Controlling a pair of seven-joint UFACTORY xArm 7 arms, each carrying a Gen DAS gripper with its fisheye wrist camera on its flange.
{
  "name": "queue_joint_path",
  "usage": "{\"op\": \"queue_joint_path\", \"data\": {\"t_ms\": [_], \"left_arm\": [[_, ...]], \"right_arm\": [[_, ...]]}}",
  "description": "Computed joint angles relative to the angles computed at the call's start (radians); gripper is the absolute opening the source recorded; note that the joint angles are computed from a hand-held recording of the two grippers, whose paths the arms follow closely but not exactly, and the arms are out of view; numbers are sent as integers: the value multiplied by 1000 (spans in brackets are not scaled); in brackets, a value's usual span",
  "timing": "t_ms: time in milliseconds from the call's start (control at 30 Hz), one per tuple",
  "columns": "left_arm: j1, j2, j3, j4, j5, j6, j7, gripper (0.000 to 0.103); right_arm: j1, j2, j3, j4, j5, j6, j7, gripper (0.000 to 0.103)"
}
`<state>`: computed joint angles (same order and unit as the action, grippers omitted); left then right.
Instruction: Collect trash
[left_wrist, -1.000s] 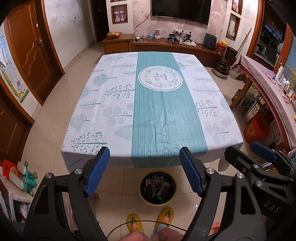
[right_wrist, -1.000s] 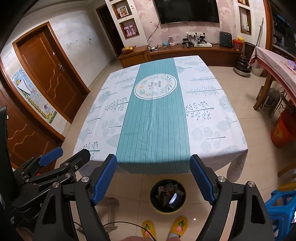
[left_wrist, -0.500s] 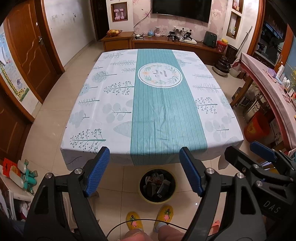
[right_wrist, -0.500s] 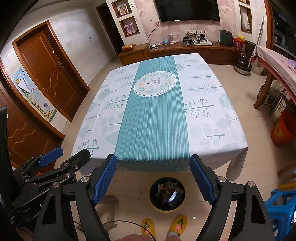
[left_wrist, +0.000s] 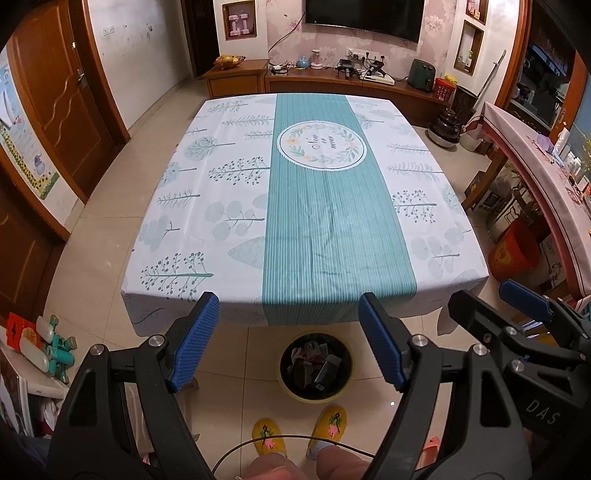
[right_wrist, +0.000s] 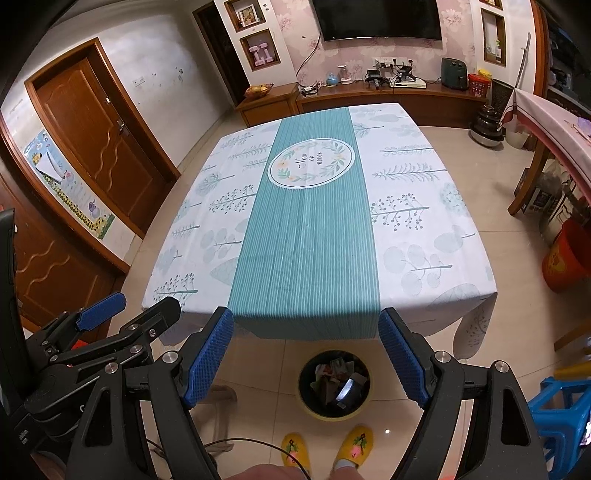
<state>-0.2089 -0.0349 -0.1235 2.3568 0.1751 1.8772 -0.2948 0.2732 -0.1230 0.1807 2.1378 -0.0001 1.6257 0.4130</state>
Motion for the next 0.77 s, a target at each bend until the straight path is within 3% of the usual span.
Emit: {"op": "queue_joint_path", "data": {"t_ms": [767], "left_arm": [[22,-28,0,-51,-22,-11,16,75]], "right_arm": [[-1,-31,4,-62,9,-21,13,82]]}}
